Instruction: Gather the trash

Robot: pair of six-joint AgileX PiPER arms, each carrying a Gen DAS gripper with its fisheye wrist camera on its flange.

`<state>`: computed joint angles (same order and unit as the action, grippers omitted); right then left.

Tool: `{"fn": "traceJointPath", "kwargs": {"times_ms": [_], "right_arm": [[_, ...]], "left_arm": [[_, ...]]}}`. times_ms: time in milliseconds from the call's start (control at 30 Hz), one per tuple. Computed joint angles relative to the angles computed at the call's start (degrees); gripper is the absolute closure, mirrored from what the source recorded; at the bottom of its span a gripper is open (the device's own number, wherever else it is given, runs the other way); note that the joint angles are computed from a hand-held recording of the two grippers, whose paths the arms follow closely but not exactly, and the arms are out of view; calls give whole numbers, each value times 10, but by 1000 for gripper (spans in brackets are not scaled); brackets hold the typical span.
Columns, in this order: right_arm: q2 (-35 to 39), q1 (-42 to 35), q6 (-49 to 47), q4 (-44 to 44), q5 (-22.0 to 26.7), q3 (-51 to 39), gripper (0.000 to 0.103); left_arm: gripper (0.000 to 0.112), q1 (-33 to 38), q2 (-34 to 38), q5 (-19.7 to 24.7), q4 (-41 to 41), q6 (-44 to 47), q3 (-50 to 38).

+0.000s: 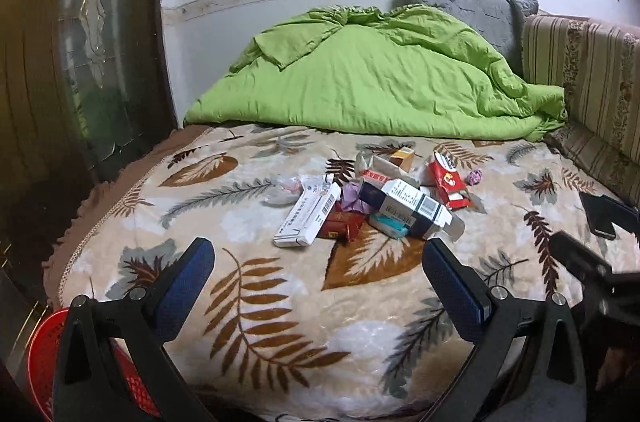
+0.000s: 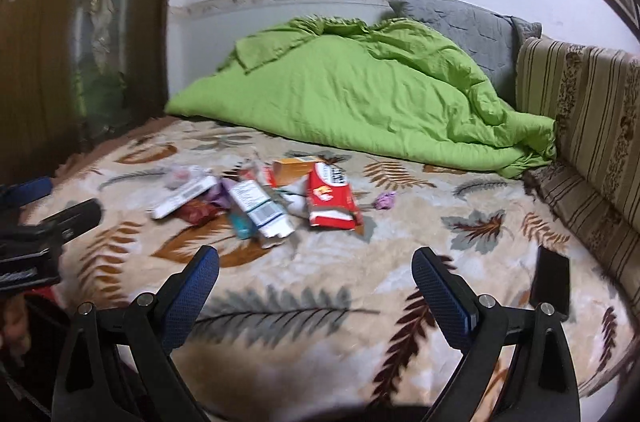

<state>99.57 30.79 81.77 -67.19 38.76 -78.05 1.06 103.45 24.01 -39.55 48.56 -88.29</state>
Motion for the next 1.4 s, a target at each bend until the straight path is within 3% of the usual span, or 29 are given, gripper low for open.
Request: {"fn": "traceJointPath", "kwargs": {"times_ms": [100,400,467,700,1400], "right_arm": [[-12,18,25,-27,3,14,4],[-25,31,-17,8,15,-8,4],[-21,33,-12,5,39,-16,4],[-23,36,-25,12,56,-26,4],[-6,20,-102,91,37,-53,4]], "left_arm": [[9,-4,-8,-1,19,-20,1],[9,1,-23,-4,31,-23,21],[9,6,-23,-3,23,-18,22],[9,13,-22,0,15,-14,22],[9,21,0,14,55,-59,-9]]}}
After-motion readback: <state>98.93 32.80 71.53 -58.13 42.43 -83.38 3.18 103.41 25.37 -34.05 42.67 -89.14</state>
